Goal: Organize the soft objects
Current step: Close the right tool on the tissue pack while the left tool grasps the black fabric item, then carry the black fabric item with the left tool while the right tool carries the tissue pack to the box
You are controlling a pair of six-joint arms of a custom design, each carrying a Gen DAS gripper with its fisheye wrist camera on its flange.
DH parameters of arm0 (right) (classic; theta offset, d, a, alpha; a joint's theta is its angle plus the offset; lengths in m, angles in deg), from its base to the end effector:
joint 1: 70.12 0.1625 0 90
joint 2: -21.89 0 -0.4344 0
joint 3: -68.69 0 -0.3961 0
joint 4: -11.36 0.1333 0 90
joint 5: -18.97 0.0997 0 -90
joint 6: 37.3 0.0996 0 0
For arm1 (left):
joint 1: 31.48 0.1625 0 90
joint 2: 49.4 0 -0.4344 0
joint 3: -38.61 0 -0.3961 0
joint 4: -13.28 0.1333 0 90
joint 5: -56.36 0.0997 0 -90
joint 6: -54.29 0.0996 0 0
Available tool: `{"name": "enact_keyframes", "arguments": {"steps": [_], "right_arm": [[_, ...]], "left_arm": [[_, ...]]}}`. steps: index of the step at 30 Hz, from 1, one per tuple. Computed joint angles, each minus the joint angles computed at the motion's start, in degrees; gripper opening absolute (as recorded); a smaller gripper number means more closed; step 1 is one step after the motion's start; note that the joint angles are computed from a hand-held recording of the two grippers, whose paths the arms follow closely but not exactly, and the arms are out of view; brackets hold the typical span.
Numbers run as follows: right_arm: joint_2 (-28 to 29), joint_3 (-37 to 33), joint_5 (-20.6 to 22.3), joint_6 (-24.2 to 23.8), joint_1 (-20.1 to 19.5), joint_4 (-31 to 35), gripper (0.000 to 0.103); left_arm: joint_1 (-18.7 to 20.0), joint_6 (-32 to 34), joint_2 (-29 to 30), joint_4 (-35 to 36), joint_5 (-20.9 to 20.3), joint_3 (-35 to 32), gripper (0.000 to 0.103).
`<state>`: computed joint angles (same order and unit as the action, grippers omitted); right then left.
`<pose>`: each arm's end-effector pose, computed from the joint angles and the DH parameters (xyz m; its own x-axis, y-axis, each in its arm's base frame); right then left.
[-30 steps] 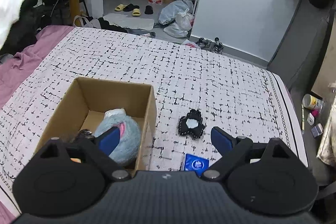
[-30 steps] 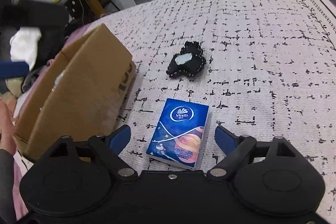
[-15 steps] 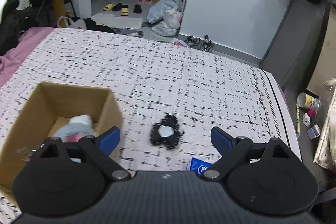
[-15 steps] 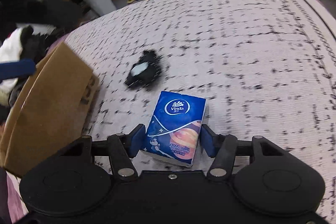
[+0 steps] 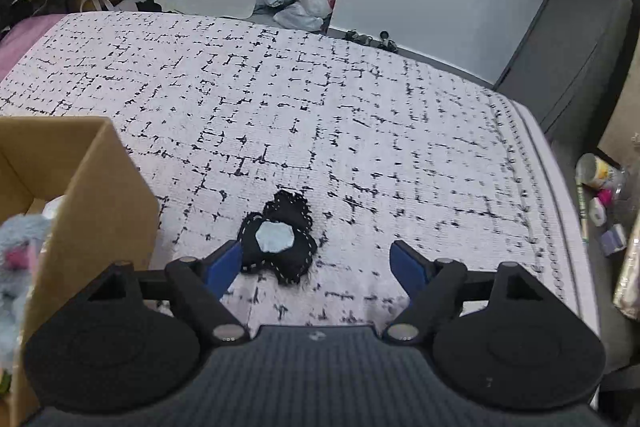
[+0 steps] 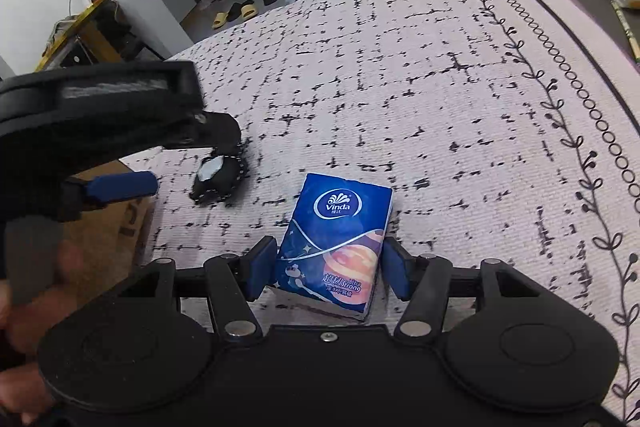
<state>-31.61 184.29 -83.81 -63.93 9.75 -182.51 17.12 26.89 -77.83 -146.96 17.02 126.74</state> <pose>0.0070 -0.5933 0.1556 -0.8938 -0.0461 0.4461 -0.3014 0.7982 -0.5215 -0.2995 -0.6577 -0.0165 -0.8044 -0.0614 -0.5909 0.3153 0.7988 -0.5123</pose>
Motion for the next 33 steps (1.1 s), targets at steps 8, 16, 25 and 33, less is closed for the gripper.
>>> {"name": "enact_keyframes", "arguments": {"steps": [8, 16, 25, 33], "right_arm": [[0.9, -0.6, -1.3, -0.9, -0.1, -1.2, 0.058], [3.8, -1.9, -4.9, -4.9, 0.8, -5.1, 0.065], [5.2, -2.0, -5.8, -7.4, 1.2, -8.7, 0.057], [1.6, 0.0, -3.3, -3.0, 0.8, -6.4, 0.057]], "left_arm": [[1.7, -0.3, 3.4, 3.3, 2.1, -3.9, 0.081], [2.7, -1.6, 5.3, 5.2, 3.9, -5.7, 0.067], [1.5, -3.5, 1.7, 4.3, 1.4, -1.5, 0.033], [-1.7, -0.7, -3.6, -0.7, -0.8, 4.9, 0.033]]}}
